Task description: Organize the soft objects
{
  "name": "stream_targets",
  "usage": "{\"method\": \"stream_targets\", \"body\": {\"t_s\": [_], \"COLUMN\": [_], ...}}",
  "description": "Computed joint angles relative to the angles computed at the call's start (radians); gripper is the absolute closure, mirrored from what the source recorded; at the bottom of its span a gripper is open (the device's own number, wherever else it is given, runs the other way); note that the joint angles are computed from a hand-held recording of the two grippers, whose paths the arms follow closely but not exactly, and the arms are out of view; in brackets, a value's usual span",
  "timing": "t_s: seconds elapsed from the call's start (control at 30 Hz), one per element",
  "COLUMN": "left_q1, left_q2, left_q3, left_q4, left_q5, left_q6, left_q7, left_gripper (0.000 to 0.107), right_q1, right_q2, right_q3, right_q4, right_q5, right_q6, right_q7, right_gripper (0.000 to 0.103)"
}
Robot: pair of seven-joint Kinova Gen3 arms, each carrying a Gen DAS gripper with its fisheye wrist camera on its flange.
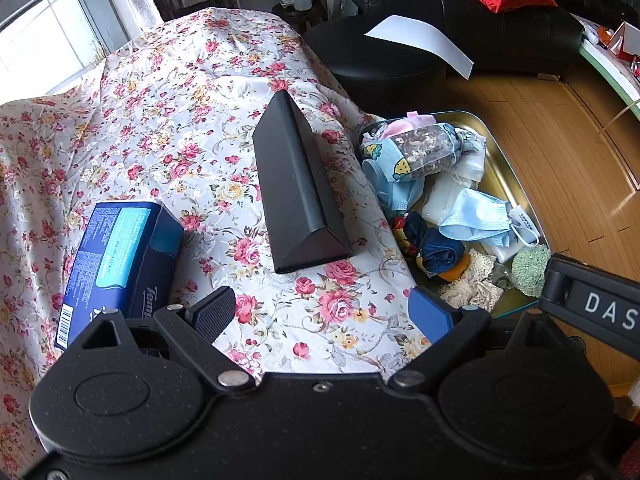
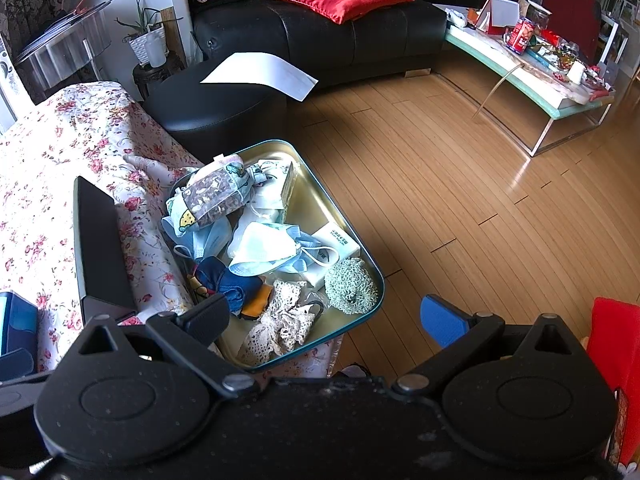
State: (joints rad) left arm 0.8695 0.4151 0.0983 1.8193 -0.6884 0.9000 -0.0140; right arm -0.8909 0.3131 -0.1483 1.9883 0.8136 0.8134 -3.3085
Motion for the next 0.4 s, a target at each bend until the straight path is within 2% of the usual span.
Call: {"method": "stream_targets", "body": {"t_s": [0.4], "left_q1": [-0.002], "left_q2": [0.008], "left_q3": [0.001], "left_q4": [-0.007], "left_q5": [0.012], "left_q6": [0.004], "left_q7": [-0.006], "left_gripper": [0.016], "right_q1": [-0.003], "right_q2": [0.004], "right_q3": [0.000], "right_q4": [-0.002], "right_q5": [-0.001], "right_q6": [-0.002], "right_q7": [-0.007], "right_gripper": [0.001]}}
